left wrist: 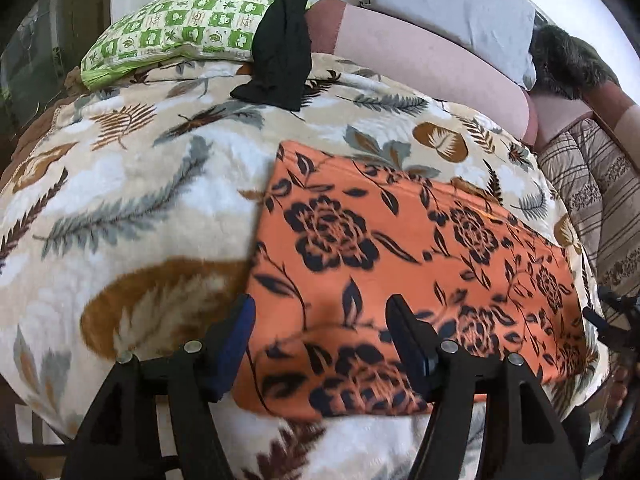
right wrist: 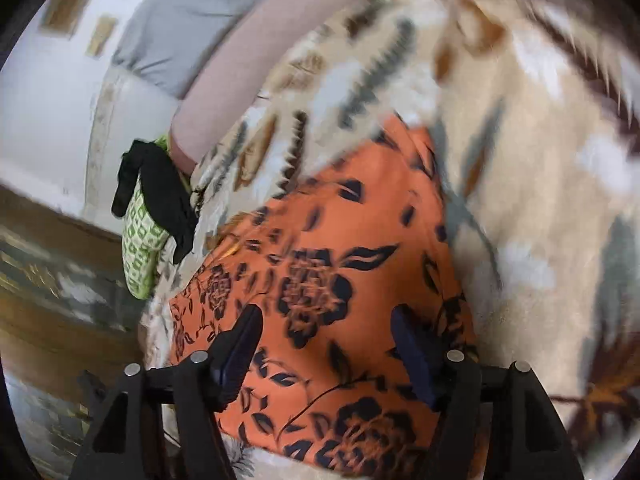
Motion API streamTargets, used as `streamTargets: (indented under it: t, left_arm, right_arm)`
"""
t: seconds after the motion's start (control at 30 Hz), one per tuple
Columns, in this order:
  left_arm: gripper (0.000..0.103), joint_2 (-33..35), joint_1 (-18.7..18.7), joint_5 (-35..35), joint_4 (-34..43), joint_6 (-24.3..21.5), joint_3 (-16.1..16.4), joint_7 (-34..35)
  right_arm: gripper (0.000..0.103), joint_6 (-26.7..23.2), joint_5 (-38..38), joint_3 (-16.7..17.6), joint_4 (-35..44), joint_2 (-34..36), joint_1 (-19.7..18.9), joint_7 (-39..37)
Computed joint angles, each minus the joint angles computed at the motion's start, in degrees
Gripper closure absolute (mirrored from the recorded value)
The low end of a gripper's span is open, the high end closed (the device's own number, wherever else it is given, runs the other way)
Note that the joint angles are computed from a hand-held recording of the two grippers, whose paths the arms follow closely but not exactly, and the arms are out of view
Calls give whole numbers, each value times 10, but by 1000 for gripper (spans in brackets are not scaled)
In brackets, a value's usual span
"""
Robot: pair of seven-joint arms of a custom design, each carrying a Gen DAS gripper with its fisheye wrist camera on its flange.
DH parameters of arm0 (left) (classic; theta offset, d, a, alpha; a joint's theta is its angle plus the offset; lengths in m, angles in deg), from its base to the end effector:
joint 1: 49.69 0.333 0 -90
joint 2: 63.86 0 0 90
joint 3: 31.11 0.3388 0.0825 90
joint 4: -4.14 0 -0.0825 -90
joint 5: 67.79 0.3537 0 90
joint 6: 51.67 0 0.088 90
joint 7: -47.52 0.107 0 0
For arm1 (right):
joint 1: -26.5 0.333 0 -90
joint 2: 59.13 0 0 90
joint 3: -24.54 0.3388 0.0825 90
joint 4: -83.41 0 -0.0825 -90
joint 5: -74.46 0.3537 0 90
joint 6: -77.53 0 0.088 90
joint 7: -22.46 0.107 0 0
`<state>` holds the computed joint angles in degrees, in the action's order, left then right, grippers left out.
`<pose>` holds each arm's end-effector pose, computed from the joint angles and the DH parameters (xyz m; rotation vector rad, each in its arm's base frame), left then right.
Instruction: Fold small clothes
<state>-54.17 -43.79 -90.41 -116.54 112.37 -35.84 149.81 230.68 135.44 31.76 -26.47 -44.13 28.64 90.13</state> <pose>0.5904 0.0355 0.4434 -2.0796 1.7724 -0.7568 0.6206 0.0693 0.4393 -1.3542 1.8794 0.1383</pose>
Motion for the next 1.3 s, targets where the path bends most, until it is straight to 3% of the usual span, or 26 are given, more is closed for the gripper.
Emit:
streamTargets:
  t: [0.13,0.23,0.3,0.4,0.5,0.57,0.63,0.7,0.73,0.8,0.87,0.9,1.07,1.2,1.3]
  left_arm:
    - [35,-19,-11,27,-22,7,6,-23]
    - [35,-32,-15,46,-30,7,8,-33]
    - [34,-42,-16,54,-40,17,9,-37]
    - [28,-51,-18,71,-50,31,11,-49]
    - [28,-49,-17,68,-50,28,9,-46]
    - [28,-42,-18,79,-53,29,10,-47]
    - [28,-30,-33,161,-58,26,33,-103]
    - [28,-9,-46,237,-60,19,57,-158]
    - [26,2,-42,235,-57,6,56,-155]
    - [26,1,-2,141,-71,31,16,-106]
    - [26,-8,-4,125,-68,17,19,-112]
    - [26,-14,-6,127,-73,27,20,-110]
    - [26,-34,-29,189,-99,92,39,-141]
    - [26,-5,-45,242,-71,29,55,-178]
    - [26,-15,-42,246,-81,37,51,-186]
  right_arm:
    - [29,-8,11,5,-34,-29,17,-45]
    - [32,-16,-79,-25,-55,-7,42,68]
    - [32,11,-29,-4,-71,-23,23,51]
    - [32,34,-51,-4,-81,-50,34,46]
    - [30,18,0,0,-75,-44,30,-15]
    - [29,8,-43,-28,-76,-23,43,50]
    - [35,17,37,-1,-86,-34,11,39]
    - [34,41,29,-9,-95,-50,27,30]
    - [34,48,27,-10,-103,-62,31,22]
    - [33,27,66,-10,-108,-71,30,-17]
    - [32,20,24,-23,-120,-69,40,19]
    - [33,22,25,-30,-124,-66,50,34]
    - [32,26,139,-28,-169,-121,54,-43]
    - [32,-33,190,-42,-185,-114,68,-29]
    - [32,-32,225,-47,-196,-103,70,-11]
